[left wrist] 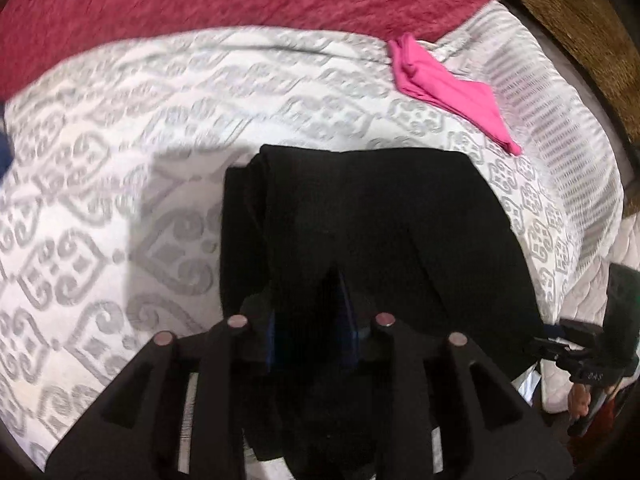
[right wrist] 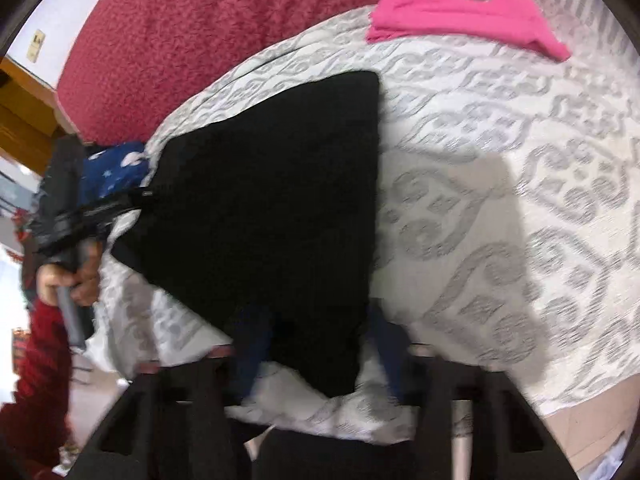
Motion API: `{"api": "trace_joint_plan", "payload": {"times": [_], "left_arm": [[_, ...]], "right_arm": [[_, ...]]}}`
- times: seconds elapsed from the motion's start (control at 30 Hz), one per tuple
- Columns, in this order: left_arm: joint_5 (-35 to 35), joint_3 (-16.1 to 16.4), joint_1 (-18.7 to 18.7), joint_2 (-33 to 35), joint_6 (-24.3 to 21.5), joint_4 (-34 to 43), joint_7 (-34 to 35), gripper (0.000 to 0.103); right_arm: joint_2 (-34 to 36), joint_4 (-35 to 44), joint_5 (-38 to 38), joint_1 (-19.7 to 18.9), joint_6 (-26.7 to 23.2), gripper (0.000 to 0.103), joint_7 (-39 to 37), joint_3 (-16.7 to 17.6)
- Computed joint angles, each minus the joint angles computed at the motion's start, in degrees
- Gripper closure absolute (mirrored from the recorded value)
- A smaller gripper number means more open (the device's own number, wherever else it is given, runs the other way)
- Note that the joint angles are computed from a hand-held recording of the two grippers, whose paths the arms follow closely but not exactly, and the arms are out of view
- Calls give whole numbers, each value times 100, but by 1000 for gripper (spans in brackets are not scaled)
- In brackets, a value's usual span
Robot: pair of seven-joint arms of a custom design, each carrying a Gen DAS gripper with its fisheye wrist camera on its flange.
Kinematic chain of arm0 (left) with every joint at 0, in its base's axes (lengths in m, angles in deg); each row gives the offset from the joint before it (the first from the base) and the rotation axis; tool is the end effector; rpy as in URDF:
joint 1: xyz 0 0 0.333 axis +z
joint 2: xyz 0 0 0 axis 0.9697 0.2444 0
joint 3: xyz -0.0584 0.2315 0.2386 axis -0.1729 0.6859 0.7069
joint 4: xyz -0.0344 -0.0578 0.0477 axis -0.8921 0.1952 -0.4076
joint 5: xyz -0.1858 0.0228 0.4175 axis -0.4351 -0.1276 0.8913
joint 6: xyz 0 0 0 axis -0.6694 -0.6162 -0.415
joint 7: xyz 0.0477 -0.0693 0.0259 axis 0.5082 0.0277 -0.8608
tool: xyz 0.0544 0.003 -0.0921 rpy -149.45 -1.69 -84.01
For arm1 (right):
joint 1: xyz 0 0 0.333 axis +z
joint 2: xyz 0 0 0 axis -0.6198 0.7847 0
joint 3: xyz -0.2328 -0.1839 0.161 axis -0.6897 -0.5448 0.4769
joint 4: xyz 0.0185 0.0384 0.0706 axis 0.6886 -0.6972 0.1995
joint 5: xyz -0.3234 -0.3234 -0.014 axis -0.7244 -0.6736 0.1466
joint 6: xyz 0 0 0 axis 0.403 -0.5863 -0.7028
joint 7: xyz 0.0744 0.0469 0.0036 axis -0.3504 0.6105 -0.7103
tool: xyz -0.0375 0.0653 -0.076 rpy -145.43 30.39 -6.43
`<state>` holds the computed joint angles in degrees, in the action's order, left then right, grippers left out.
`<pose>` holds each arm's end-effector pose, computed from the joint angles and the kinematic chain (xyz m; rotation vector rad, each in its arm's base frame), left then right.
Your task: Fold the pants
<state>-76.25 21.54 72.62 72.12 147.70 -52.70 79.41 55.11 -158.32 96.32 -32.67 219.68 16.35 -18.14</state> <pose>0.7161 -0.1853 0.2995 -1.8497 2.3537 -0.8365 0.5455 -0.0007 0.3563 -1.7754 1.9417 0.0934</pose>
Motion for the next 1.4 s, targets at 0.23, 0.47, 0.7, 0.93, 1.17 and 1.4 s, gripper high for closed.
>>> {"api": "trace_joint_plan", "payload": {"times": [0.23,0.47,0.7,0.93,1.17,1.4], "left_arm": [[-210,-25,73,-100,328,-287,78,57],[687,476,-284,-365,710,-647,-847,46],[1005,358,-329,-612,1132,-887,-805,46],[910,-208,-250,-629,1368,-686,-17,46],[1394,6,-925,306,402,800,151,28],[2475,588,-1883,1756,-1090,3072,-796,26]], "right_arm": [[-94,-53,-328,15,175,81,180,12],[-104,-9,-242,-44,-9,71,344,-71],[217,306,-122,-76,155,69,426,-29],[414,352,32,-153,17,70,435,117],[271,217,782,-282,-457,64,-22,12],[333,220,1217,-326,-529,61,-430,-11]]}}
